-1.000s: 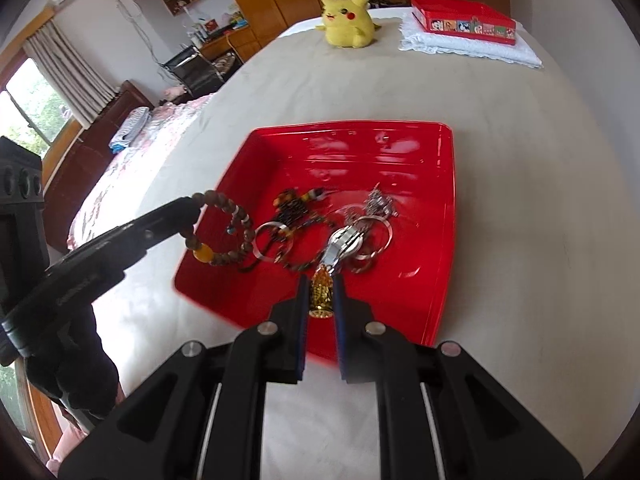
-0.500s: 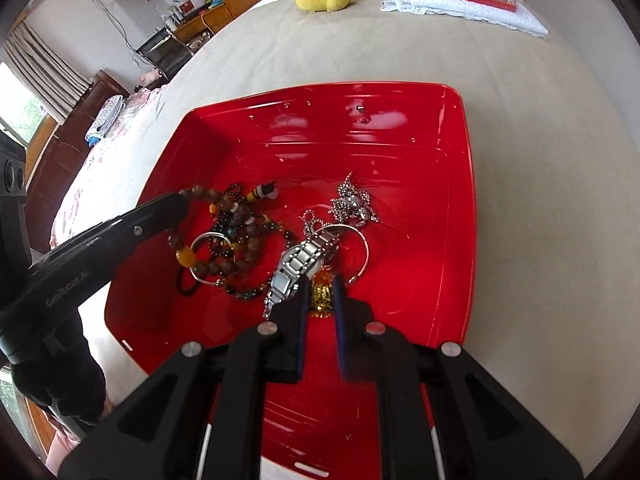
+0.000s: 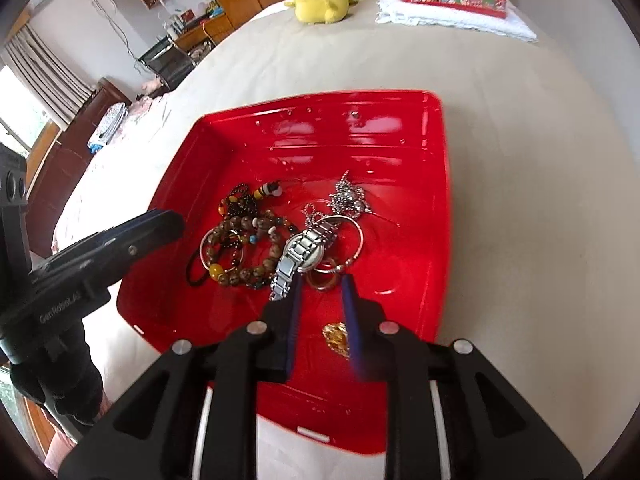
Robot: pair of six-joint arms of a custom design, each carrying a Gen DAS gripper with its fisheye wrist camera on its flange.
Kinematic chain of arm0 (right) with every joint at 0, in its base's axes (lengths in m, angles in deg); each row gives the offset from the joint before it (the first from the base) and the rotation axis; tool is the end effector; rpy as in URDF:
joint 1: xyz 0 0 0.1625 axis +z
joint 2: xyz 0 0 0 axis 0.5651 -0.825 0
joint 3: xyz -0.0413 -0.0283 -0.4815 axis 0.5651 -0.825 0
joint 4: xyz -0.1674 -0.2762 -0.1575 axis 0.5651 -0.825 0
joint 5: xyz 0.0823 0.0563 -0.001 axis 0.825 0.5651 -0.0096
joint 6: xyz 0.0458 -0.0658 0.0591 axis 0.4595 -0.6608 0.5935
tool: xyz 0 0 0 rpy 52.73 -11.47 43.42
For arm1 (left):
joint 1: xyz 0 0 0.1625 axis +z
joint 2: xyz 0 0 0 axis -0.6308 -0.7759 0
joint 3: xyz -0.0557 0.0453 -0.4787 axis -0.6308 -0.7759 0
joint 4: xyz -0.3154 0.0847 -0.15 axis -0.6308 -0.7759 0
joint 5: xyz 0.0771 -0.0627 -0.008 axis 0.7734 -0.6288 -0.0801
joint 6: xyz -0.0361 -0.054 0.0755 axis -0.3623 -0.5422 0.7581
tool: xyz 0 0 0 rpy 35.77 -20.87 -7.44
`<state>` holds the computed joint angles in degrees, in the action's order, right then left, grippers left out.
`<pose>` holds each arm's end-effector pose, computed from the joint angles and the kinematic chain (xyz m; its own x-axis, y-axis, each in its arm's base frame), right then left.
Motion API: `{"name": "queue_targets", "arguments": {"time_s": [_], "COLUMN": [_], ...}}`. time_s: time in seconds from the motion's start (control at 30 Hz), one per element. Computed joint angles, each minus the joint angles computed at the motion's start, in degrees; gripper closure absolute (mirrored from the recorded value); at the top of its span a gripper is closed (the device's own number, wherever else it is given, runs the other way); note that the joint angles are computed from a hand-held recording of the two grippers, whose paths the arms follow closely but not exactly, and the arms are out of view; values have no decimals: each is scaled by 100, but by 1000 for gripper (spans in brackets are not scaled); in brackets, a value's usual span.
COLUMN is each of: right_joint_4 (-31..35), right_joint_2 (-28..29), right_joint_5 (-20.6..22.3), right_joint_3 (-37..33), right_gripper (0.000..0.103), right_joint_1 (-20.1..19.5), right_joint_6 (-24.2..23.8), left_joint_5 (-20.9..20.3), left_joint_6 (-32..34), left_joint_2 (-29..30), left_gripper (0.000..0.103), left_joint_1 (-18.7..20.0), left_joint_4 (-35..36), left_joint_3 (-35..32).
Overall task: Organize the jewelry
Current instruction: 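Carry the wooden bracelet and gold pendant into the red tray and open both tools, then withdraw both open tools from the red tray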
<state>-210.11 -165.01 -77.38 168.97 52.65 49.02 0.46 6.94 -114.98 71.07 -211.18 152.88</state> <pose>0.0680 -0.4930 0.4266 -0.8331 -0.1861 0.5208 -0.3552 0.9018 -0.2459 -0.4409 -0.5091 0.0494 -0.8549 0.1189 -0.5051 0.3631 0.8325 -0.4185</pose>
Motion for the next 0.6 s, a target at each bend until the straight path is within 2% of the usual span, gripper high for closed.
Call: {"name": "queue_targets", "arguments": {"time_s": [0.07, 0.17, 0.3, 0.5, 0.6], "right_joint_4": [-161, -472, -563, -716, -881], "right_joint_2": [-100, -200, -302, -353, -386], "right_joint_5": [-2, -47, 37, -4, -65], "right_joint_3": [114, 312, 423, 555, 646], "right_gripper": [63, 63, 61, 55, 49], "right_joint_1": [24, 64, 33, 67, 105], "right_joint_6": [-66, -189, -271, -301, -360], "left_joint_5": [146, 412, 657, 888, 998], "left_joint_6": [-67, -219, -432, -699, -763], "left_joint_2": [-38, -104, -175, -311, -355], "left_gripper": [59, 57, 56, 55, 50], "left_joint_1": [-89, -255, -410, -621, -721], "left_joint_4": [46, 133, 245, 335, 348], "left_joint_3": [75, 245, 413, 675, 766]}}
